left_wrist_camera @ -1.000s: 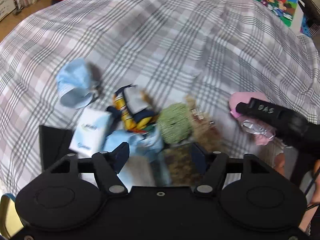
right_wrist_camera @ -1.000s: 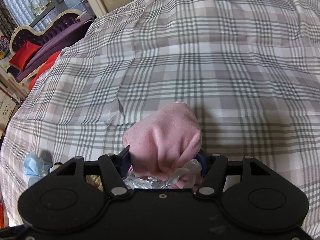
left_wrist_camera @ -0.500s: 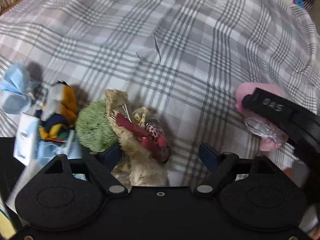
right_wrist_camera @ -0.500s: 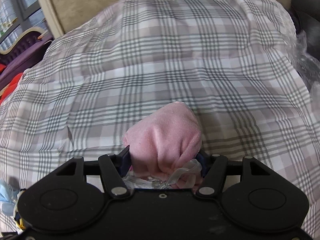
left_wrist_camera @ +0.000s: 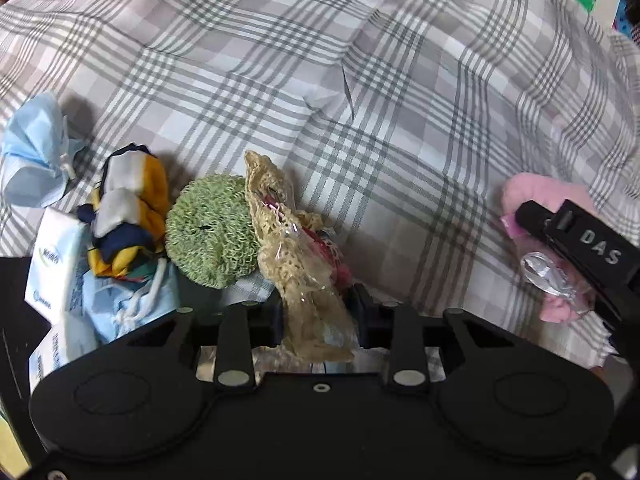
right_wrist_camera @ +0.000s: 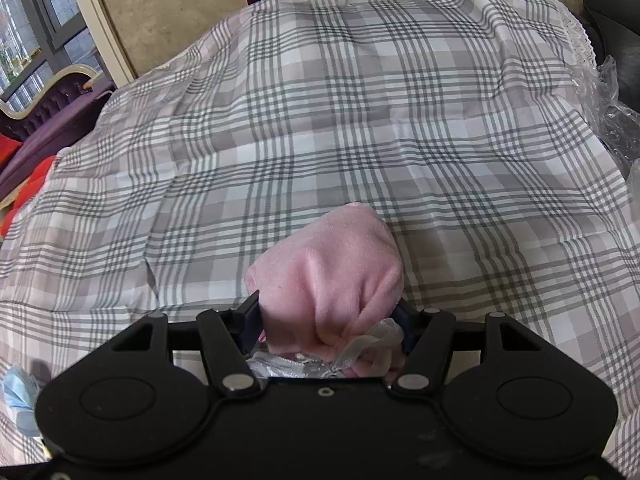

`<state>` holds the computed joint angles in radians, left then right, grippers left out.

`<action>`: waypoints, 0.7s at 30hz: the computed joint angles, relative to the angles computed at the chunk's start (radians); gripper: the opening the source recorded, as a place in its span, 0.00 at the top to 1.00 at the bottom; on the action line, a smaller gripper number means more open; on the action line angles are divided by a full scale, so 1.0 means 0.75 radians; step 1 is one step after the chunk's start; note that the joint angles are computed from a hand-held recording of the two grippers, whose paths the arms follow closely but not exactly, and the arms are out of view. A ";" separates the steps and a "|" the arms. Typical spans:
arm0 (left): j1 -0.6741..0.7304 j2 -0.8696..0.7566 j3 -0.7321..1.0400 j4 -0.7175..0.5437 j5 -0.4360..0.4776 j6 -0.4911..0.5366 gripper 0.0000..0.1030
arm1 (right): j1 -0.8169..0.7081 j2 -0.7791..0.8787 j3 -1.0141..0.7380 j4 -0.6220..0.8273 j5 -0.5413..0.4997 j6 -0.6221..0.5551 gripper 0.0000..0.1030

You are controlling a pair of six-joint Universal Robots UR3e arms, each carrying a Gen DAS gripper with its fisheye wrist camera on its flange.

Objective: Organize soft objects
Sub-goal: 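Hold the pink pouch in the right gripper while the left tool reaches toward the beige lace cloth, then grasp the beige lace cloth with the left gripper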

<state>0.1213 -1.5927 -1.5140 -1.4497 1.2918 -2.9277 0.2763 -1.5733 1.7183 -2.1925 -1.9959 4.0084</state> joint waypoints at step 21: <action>0.367 0.320 -0.079 -0.189 -0.063 0.211 0.33 | 0.115 0.143 -0.179 0.025 0.098 -0.146 0.40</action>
